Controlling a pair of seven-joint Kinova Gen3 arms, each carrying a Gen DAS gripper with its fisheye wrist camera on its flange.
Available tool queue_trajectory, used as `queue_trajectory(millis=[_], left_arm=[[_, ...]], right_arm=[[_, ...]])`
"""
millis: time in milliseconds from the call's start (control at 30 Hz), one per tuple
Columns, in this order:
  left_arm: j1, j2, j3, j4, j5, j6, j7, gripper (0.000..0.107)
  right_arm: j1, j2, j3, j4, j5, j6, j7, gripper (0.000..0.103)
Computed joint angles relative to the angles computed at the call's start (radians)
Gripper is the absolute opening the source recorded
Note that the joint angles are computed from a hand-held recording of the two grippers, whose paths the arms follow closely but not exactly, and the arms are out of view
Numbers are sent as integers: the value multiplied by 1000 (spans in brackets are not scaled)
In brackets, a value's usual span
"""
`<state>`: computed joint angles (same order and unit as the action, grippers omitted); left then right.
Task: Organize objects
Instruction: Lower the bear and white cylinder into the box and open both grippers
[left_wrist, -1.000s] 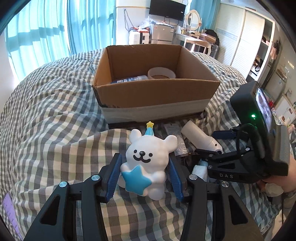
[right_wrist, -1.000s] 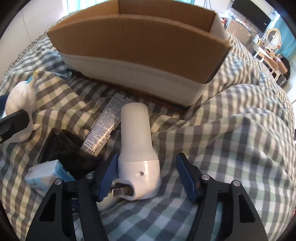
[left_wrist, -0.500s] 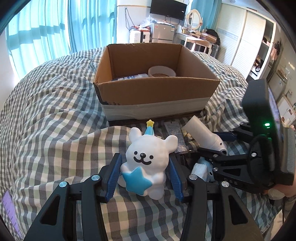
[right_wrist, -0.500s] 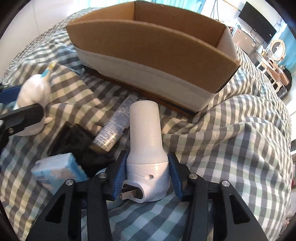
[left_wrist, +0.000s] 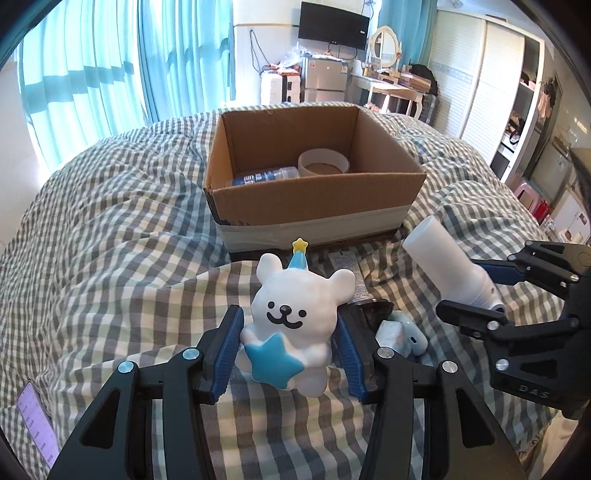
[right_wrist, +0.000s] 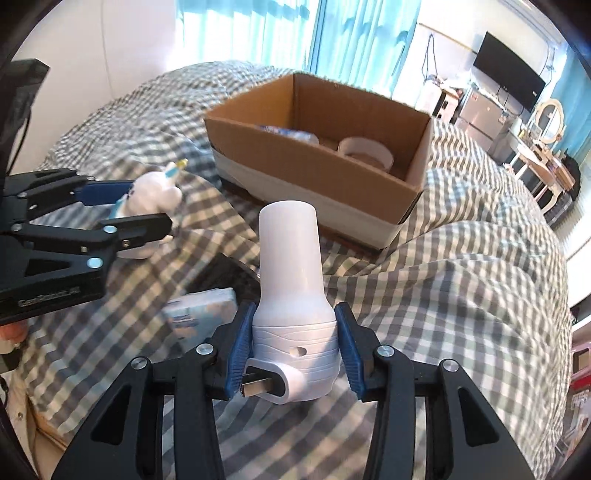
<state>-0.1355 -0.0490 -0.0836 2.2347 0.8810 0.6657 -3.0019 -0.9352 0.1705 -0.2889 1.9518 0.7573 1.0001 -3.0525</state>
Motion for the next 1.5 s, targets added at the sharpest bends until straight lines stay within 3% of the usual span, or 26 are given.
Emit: queue_trajectory(millis=[567,900,1067,1500], left_arm=[[22,-165,-95,-14,2,133,7,51],[83,-159,-56,-117,4,90,116,51],[122,-107,-10,-182,-25,0,182,51],[153,163,133,-417,-181,-129,396,51]], right_arm=[[-121,-70,-98,-76,100,216,-141,44],[-89,-104,-103,-121,155,257,-100,44],[-28,-111,-82,-144,169,217,-31,44],[230,-86,49,-168,110,-101,167,44]])
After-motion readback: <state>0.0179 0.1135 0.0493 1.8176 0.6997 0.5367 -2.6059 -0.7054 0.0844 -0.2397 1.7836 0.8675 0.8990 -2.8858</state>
